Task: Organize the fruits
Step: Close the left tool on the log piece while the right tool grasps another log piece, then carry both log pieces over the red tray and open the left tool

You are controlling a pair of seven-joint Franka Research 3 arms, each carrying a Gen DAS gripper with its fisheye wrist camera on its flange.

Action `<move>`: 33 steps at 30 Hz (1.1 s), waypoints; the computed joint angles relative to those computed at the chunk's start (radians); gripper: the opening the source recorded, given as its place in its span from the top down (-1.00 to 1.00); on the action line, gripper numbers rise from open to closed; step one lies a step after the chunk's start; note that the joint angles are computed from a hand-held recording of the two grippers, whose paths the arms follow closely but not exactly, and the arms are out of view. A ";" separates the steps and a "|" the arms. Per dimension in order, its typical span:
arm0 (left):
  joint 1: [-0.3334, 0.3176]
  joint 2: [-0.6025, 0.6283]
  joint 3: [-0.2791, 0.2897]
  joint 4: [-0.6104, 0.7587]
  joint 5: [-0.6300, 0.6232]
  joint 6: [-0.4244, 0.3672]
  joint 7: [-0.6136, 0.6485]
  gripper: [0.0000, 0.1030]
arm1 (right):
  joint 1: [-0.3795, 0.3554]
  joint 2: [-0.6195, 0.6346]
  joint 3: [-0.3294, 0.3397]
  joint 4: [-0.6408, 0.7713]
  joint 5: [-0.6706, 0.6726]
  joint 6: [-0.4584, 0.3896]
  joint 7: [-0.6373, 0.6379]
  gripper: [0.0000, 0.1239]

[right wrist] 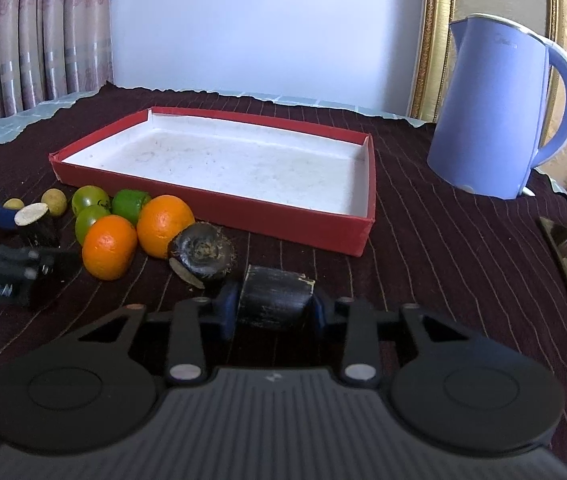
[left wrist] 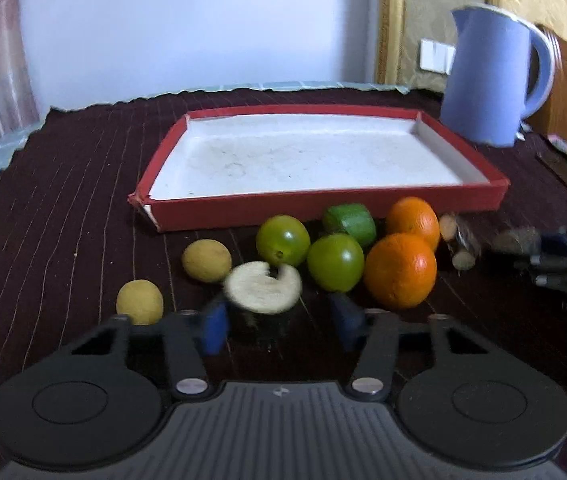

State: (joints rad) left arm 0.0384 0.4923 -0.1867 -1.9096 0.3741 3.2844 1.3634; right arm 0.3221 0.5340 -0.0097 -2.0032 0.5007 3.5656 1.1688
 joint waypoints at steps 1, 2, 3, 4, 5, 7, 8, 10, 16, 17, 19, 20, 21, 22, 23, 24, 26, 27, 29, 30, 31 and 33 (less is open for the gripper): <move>-0.050 -0.004 0.055 0.001 -0.012 0.004 -0.015 0.33 | -0.006 0.000 0.006 -0.002 -0.005 0.004 0.004 0.45; -0.075 -0.005 0.080 0.001 -0.028 0.007 -0.016 0.36 | -0.012 -0.001 0.012 -0.004 -0.011 0.007 0.008 0.45; -0.064 -0.004 0.071 0.001 -0.018 0.007 -0.027 0.36 | -0.017 -0.002 0.017 -0.007 -0.017 0.010 0.012 0.45; -0.049 -0.004 0.056 -0.001 -0.017 0.008 -0.028 0.35 | -0.021 -0.002 0.021 -0.009 -0.021 0.013 0.017 0.45; -0.045 -0.005 0.052 -0.003 -0.017 0.011 -0.031 0.36 | -0.027 -0.004 0.026 -0.012 -0.027 0.017 0.022 0.45; -0.040 -0.007 0.046 -0.007 -0.014 0.014 -0.034 0.36 | -0.036 -0.005 0.033 -0.016 -0.039 0.024 0.033 0.45; -0.041 -0.009 0.047 -0.008 -0.013 0.014 -0.035 0.36 | -0.038 -0.007 0.035 -0.019 -0.042 0.030 0.038 0.46; -0.079 -0.015 0.086 -0.011 -0.017 0.019 -0.042 0.36 | -0.041 -0.013 0.040 -0.027 -0.045 0.046 0.049 0.46; -0.265 -0.042 0.274 -0.031 -0.062 0.076 -0.040 0.36 | -0.054 -0.040 0.052 -0.056 -0.069 0.093 0.075 0.46; -0.288 -0.044 0.295 -0.031 -0.075 0.080 -0.034 0.36 | -0.054 -0.045 0.053 -0.061 -0.070 0.101 0.077 0.46; -0.338 -0.045 0.340 -0.026 -0.107 0.080 -0.022 0.36 | -0.057 -0.054 0.058 -0.071 -0.078 0.114 0.085 0.46; -0.360 -0.045 0.359 -0.023 -0.122 0.079 -0.016 0.36 | -0.058 -0.057 0.059 -0.073 -0.081 0.118 0.087 0.46; -0.377 -0.044 0.375 -0.020 -0.135 0.079 -0.010 0.36 | -0.056 -0.060 0.059 -0.075 -0.082 0.122 0.088 0.46; -0.401 -0.042 0.397 -0.015 -0.150 0.080 -0.005 0.36 | -0.054 -0.062 0.059 -0.075 -0.081 0.125 0.087 0.46; -0.422 -0.041 0.416 -0.013 -0.164 0.083 0.002 0.36 | -0.052 -0.065 0.059 -0.077 -0.079 0.129 0.087 0.46; -0.446 -0.039 0.438 -0.009 -0.180 0.084 0.008 0.36 | -0.051 -0.067 0.059 -0.077 -0.080 0.132 0.087 0.46; -0.481 -0.028 0.471 0.009 -0.207 0.077 0.021 0.36 | -0.047 -0.069 0.058 -0.074 -0.079 0.134 0.085 0.46; -0.494 -0.022 0.484 0.019 -0.216 0.070 0.025 0.36 | -0.046 -0.069 0.058 -0.071 -0.078 0.135 0.083 0.46; -0.518 -0.010 0.508 0.039 -0.229 0.056 0.024 0.36 | -0.040 -0.068 0.054 -0.062 -0.073 0.135 0.076 0.46; -0.523 -0.006 0.513 0.047 -0.229 0.053 0.023 0.36 | -0.037 -0.068 0.053 -0.058 -0.071 0.134 0.071 0.46; -0.531 -0.001 0.523 0.054 -0.229 0.050 0.020 0.36 | -0.035 -0.068 0.051 -0.054 -0.068 0.135 0.066 0.46; -0.552 0.006 0.546 0.062 -0.229 0.048 0.014 0.36 | -0.033 -0.066 0.051 -0.047 -0.065 0.134 0.060 0.46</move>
